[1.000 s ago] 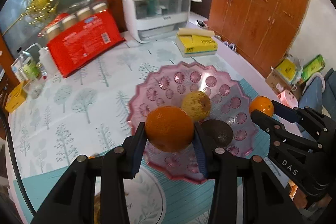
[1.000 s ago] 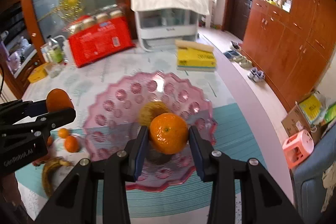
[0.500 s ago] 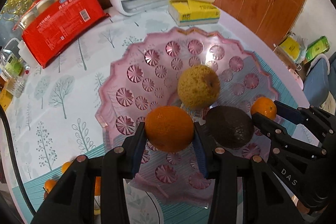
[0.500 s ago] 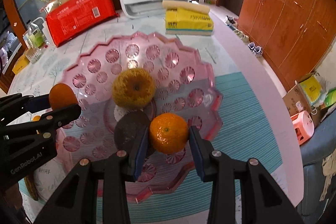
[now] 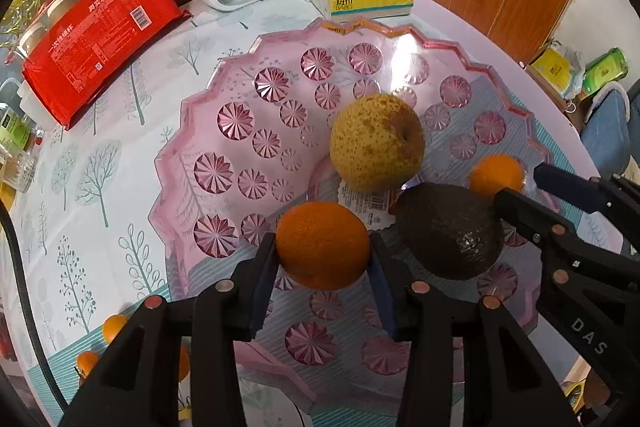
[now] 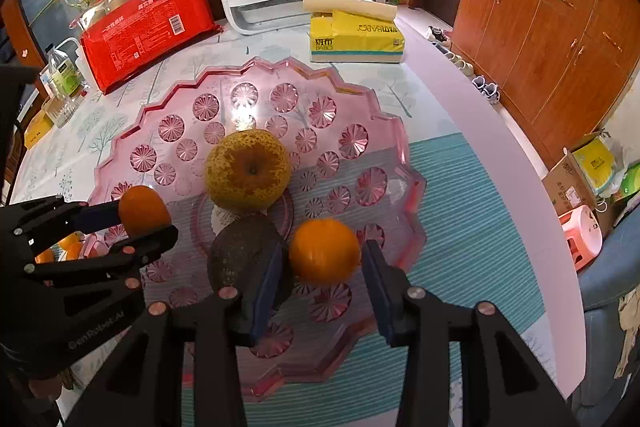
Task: Organize fruits
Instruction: 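Carry the orange and tangerine over the pink glass bowl and lower them, then open both grippers to release the orange and tangerine into the bowl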
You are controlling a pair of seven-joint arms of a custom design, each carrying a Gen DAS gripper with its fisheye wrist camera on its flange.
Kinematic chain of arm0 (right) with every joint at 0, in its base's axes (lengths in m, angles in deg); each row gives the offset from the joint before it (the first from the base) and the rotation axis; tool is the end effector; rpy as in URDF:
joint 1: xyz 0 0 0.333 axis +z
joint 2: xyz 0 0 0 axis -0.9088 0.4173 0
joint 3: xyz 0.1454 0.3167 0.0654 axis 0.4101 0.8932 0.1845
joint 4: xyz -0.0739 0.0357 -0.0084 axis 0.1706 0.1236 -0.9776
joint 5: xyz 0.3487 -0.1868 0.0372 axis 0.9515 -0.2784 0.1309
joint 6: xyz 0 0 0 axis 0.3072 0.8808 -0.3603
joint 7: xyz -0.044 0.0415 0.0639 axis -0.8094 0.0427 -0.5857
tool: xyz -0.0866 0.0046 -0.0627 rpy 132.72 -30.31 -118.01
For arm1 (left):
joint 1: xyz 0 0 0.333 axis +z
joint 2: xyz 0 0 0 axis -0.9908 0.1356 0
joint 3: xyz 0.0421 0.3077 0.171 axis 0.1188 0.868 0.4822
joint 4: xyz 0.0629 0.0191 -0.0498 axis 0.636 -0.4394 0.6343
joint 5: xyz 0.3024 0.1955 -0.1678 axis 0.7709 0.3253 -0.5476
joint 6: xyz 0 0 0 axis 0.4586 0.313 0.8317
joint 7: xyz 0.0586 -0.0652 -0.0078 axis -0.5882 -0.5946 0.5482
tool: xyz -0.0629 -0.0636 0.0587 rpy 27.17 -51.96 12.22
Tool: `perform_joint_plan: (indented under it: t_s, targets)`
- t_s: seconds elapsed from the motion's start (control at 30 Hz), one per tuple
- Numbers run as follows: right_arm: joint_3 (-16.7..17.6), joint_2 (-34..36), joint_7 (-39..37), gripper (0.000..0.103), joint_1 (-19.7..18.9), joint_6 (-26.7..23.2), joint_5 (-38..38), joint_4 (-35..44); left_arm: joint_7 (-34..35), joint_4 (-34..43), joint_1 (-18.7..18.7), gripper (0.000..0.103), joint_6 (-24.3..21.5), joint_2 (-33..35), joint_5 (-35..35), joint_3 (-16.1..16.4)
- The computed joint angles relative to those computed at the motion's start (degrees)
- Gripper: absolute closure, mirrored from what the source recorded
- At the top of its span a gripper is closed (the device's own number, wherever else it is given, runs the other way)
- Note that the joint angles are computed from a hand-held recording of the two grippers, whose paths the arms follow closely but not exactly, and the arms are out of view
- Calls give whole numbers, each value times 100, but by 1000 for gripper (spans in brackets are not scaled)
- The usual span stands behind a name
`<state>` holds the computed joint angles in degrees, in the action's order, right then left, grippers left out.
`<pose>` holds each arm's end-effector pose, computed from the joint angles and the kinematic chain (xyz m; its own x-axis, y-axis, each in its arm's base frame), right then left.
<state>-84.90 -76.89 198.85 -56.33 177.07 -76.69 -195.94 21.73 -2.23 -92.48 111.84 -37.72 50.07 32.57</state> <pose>0.6009 0.0906 0.5213 -0.1845 -0.9828 0.0033 -0.8431 0.1566 -0.5144 0.6788 -0.2680 0.5133 -0.5231 -0.8523 -0.0082 -0.7885 0.4876 -0.3748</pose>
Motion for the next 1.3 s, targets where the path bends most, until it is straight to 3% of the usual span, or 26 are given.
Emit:
perform_joint_plan:
  t_s: [0.13, 0.2, 0.3, 1.3]
  targets:
    - [-2, -26, -22, 53, -13, 82, 149, -16, 6, 1, 16, 57, -53, -7, -15, -4]
    - [-4, -41, 12, 48, -21, 135, 152, -31, 4, -99, 17, 43, 76, -86, 11, 4]
    - [5, -47, 48, 48, -17, 144, 77, -20, -39, -287, 2, 33, 338, -242, 95, 25]
    - [181, -434, -167, 48, -11, 105, 415, -226, -387, -1368, 168, 23, 751, -1291, 42, 143]
